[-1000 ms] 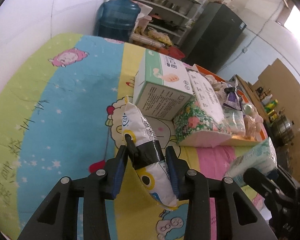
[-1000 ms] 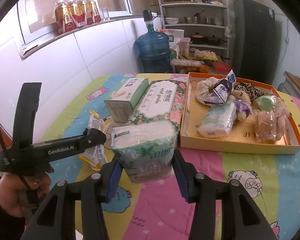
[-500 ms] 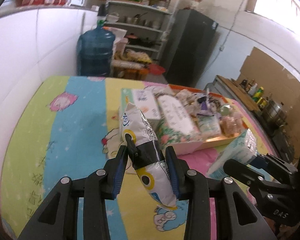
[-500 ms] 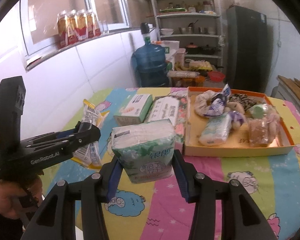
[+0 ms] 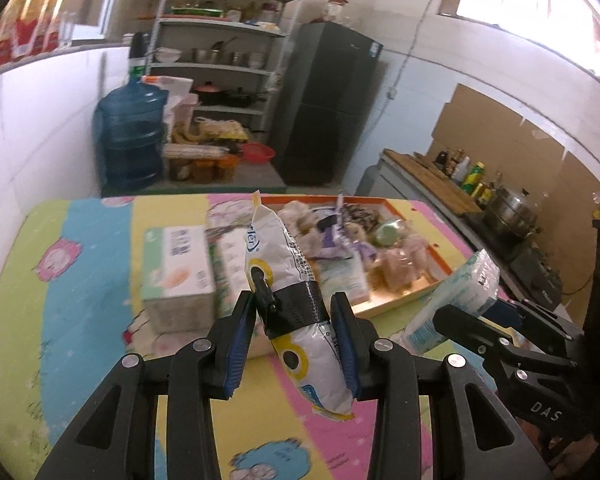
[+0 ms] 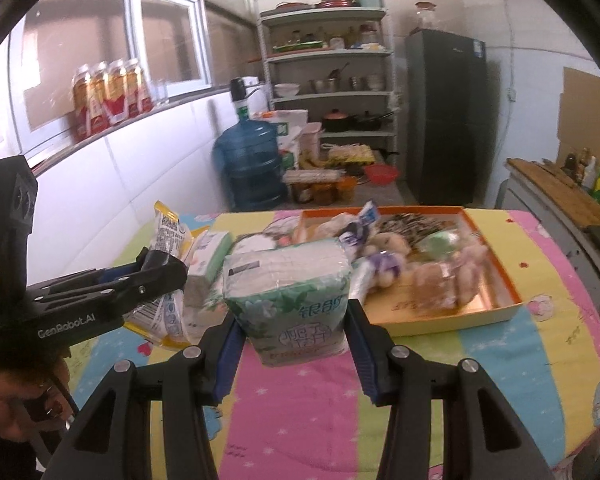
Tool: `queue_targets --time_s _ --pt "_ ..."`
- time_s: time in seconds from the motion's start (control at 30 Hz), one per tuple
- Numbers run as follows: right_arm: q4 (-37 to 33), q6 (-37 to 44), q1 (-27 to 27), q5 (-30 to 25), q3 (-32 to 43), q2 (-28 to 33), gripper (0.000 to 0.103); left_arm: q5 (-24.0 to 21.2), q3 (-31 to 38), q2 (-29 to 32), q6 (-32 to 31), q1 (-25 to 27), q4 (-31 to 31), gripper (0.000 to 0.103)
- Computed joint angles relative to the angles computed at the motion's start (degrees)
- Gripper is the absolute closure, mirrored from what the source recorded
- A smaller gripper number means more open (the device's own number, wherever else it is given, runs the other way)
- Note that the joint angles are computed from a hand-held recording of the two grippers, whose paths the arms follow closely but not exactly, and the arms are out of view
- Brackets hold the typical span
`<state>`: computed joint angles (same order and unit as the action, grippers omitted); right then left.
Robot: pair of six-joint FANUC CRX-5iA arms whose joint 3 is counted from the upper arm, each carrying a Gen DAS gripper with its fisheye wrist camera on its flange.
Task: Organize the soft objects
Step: 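Carry the tissue pack and yellow-white packet with both tools over the box, then lower both tools into the box and open them to release the items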
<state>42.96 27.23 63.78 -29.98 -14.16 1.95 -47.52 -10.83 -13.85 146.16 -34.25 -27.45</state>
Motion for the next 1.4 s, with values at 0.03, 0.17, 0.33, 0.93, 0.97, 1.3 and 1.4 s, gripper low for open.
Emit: queue_targets --time_s 0.03,0.17,0.33,0.93,0.97,1.3,1.4 --pt "0.2 -0.2 -0.6 0.0 -0.1 -0.2 0.053 0.3 0.7 0.8 -0.4 0.0 0.3 0.063" --pt "0.4 -0.4 -2.6 0.4 -0.4 -0.7 0.053 2.1 3.8 4.1 -3.2 0.6 1.8 0.063" --pt "-1.0 1.6 -5.2 1.0 0.2 -0.6 0.053 4.0 7.4 8.4 -6.6 1.3 4.1 0.063" --pt "-20.6 25.1 -13.8 1.4 9.2 5.2 0.053 4.5 19.4 22.1 -10.2 3.3 6.3 0.079" --pt "-22.0 26.4 -14.1 1.3 9.8 5.7 0.053 4.1 19.7 22.4 -9.7 3.3 5.9 0.079" --pt "-38.4 44.2 -16.5 -2.9 20.8 12.2 0.053 1.3 21.3 22.6 -4.7 2.4 1.0 0.079" --pt "-42.8 49.4 -17.3 -5.8 25.1 15.1 0.053 0.5 21.1 21.9 -2.5 2.1 -0.5 0.079"
